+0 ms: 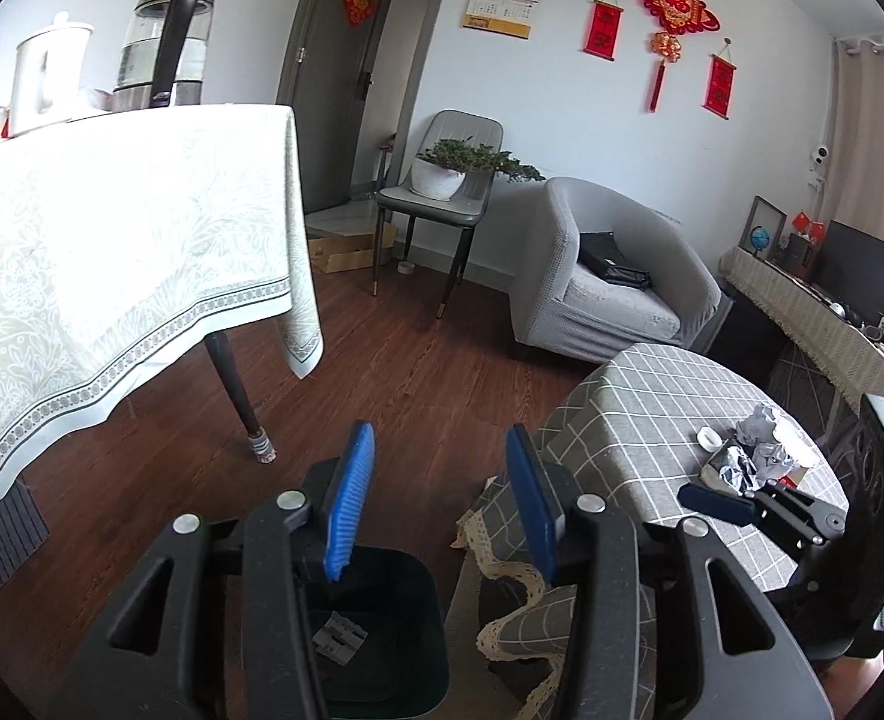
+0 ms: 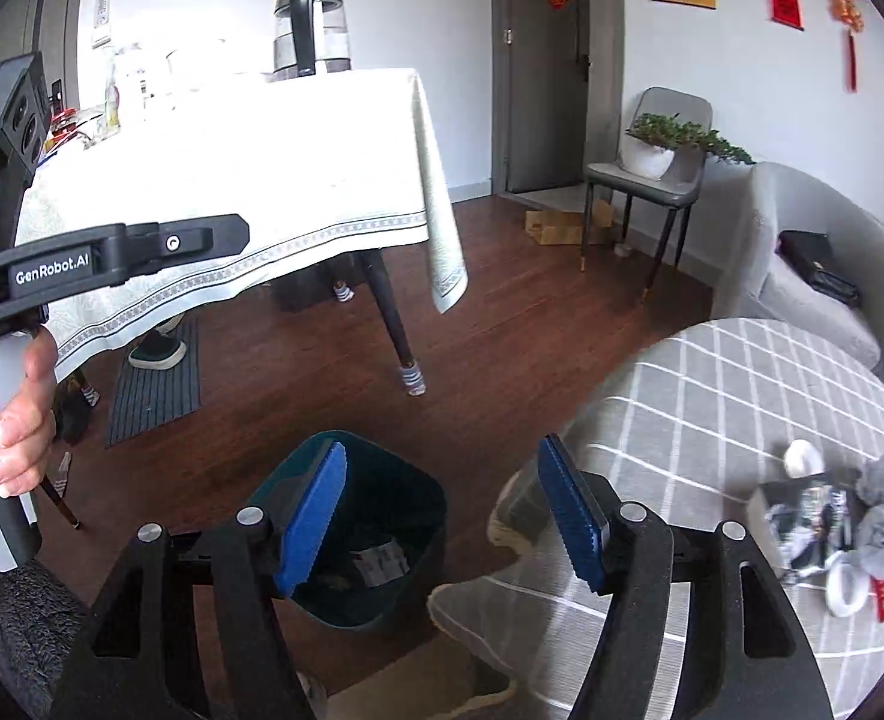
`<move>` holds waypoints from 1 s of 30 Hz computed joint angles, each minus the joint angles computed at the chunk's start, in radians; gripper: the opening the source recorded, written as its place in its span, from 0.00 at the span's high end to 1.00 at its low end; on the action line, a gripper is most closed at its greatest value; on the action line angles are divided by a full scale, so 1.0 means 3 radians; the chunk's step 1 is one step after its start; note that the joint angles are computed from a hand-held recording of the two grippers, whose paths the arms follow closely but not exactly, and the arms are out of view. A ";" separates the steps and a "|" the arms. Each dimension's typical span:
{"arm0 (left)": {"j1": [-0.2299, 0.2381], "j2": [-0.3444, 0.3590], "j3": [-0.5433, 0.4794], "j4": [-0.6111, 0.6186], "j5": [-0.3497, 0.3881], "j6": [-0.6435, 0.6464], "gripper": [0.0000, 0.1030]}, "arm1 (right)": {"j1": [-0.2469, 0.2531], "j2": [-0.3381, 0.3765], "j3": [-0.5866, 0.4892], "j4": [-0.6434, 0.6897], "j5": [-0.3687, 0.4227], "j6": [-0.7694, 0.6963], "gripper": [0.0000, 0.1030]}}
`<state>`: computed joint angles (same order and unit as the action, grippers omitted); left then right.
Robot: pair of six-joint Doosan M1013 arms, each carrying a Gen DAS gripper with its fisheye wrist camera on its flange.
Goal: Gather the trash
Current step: 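Move both tools back toward the table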
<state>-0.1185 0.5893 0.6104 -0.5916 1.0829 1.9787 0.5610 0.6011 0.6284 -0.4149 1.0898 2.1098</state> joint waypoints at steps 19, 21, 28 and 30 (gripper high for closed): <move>-0.0432 -0.0139 0.0321 -0.0343 0.0188 0.0907 0.11 | -0.0371 -0.1145 0.1643 -0.0814 -0.0636 0.1465 0.25; -0.0471 -0.0089 0.0249 -0.0375 0.0323 0.0884 0.11 | -0.0398 -0.1241 0.1793 -0.0822 -0.0688 0.1624 0.25; -0.0623 0.0119 -0.0094 -0.0307 0.0688 0.1016 0.10 | -0.0493 -0.1496 0.2195 -0.0705 -0.1033 0.1938 0.21; -0.0664 0.0177 -0.0183 -0.0247 0.0772 0.1092 0.10 | -0.0532 -0.1548 0.2289 -0.0604 -0.1138 0.1977 0.21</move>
<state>-0.3176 0.6424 0.5555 -0.6657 1.3146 2.3064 0.4015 0.1367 1.3150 -0.5961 0.7484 2.7029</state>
